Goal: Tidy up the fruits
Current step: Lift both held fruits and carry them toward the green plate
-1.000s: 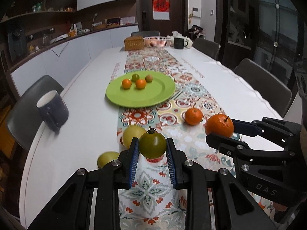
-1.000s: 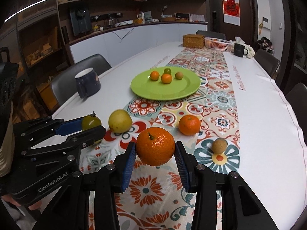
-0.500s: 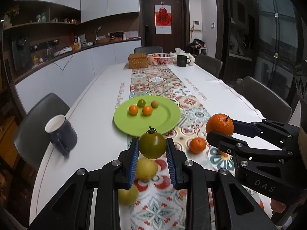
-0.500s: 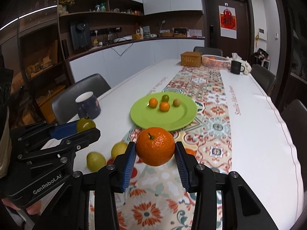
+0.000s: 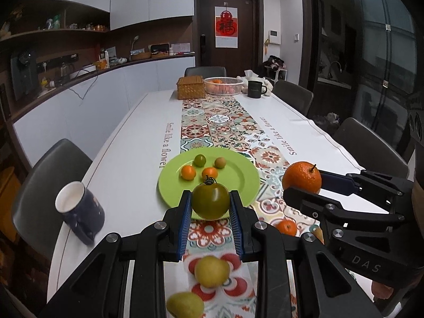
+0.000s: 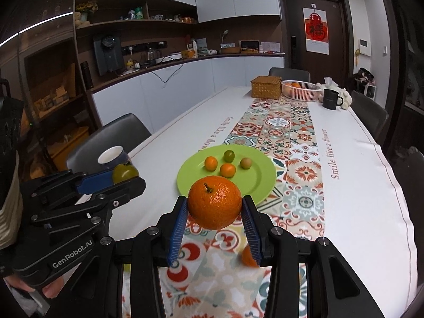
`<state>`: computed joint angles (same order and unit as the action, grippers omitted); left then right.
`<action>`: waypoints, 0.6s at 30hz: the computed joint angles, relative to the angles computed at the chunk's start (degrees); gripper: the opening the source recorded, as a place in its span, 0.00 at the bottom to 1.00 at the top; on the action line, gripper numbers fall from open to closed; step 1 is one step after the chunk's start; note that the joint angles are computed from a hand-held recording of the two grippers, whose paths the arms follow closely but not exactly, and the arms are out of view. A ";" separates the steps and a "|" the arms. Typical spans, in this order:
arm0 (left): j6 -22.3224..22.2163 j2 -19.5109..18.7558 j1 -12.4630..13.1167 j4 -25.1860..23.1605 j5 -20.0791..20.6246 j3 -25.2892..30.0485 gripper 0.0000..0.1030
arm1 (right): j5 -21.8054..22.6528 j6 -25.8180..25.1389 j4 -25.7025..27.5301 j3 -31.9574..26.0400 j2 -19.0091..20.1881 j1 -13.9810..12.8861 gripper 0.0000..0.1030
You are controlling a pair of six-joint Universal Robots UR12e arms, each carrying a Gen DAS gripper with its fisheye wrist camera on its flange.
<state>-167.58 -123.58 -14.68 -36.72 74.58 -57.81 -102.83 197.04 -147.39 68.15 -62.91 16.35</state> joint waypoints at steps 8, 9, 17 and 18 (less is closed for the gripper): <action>1.16 -4.50 -0.32 -5.14 0.58 7.46 0.27 | 0.77 -0.51 2.87 -4.10 2.56 -1.32 0.41; 1.28 -4.99 -0.33 -5.85 0.53 8.27 0.27 | 0.77 -0.55 3.34 -4.64 2.92 -1.47 0.41; 1.51 -11.25 -0.45 -15.94 0.75 18.43 0.27 | 2.25 -0.42 8.63 -9.37 6.21 -2.86 0.41; 1.54 -11.80 -0.47 -17.01 0.80 19.30 0.27 | 2.67 -0.30 9.63 -10.09 6.77 -3.09 0.41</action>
